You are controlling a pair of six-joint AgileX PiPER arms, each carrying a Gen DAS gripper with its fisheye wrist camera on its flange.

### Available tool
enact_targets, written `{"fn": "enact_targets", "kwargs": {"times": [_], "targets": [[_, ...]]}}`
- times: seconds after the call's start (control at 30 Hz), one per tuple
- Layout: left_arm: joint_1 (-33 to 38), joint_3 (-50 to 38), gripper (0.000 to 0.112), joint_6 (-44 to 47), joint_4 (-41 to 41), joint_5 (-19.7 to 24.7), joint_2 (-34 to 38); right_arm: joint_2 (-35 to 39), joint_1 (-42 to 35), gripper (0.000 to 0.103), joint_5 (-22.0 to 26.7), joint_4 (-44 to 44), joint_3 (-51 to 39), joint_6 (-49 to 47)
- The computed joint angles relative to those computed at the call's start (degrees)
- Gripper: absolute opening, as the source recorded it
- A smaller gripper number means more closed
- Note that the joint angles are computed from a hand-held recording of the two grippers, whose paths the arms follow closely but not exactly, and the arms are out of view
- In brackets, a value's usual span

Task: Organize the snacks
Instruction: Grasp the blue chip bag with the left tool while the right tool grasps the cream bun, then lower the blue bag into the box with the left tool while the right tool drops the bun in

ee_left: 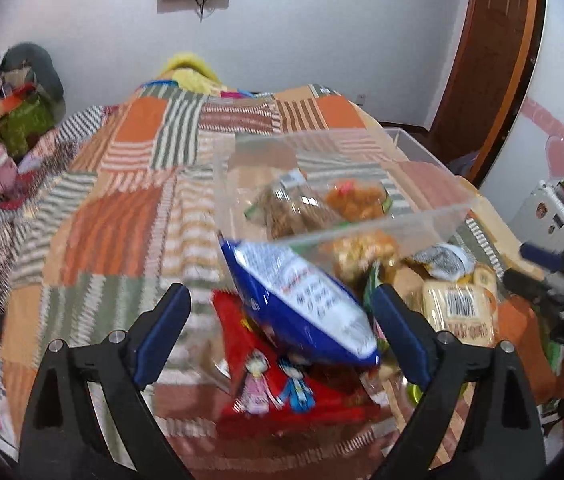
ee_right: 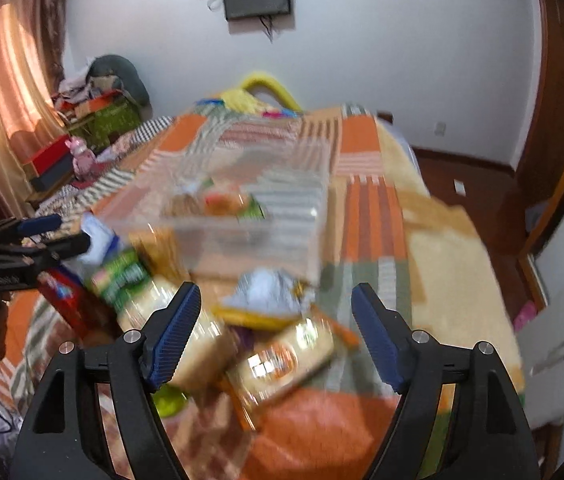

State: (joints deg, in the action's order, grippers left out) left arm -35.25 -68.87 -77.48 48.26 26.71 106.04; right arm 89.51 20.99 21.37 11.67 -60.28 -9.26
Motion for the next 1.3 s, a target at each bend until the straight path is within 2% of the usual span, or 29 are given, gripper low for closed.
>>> {"fn": "enact_targets", "kwargs": {"times": [0.2,0.3,0.4,0.57,0.63,0.7,0.83,0.9,1.0,1.3], "targets": [[0.0,3.9,0.093,-8.3,4.6,-3.7,0.5,3.6,-2.5,0.075,-0.5,7.3,2.1,-4.0],[0.7,3.0,0.093,-7.6,3.6,-4.7,1.0,4.9,-3.2,0.077,-1.4,10.0,2.6,-6.8],[0.3,1.1,0.093,-7.6,3.9,-3.5,2.1,6.8,-2.0,0.079,-1.7,1.7,1.4,0.7],[0.4,-1.8,0.091,-6.8,2.5,-3.2,4.6,7.0,-0.7,0.079,-3.1,-4.5,2.0,6.2],[0.9,-1.1,0.087,-9.9,3.8,-5.2,4.7,5.7,-1.0,0.071,-3.9,-3.2,3.7,4.7],[1.2,-0.1,0.082,-13.8,6.3,-6.2,4.6,5.2,-1.4,0.054,-4.5,-2.4,4.4,3.2],[1.2,0.9,0.064,-16.1,7.9,-6.6,4.1,4.1,-1.7,0.038,-4.8,-0.7,5.5,1.0],[0.6,1.2,0.06,-17.0,9.1,-6.0,3.7,3.4,-2.1,0.033,-5.2,0.3,6.3,0.2],[-0.5,2.2,0.055,-18.6,11.2,-4.6,2.5,2.2,-3.3,0.031,-5.7,4.1,7.4,-3.3],[-2.7,5.9,0.053,-19.9,13.1,-2.5,-2.4,-1.8,-4.6,0.031,-5.7,7.3,8.6,-5.8]]}}
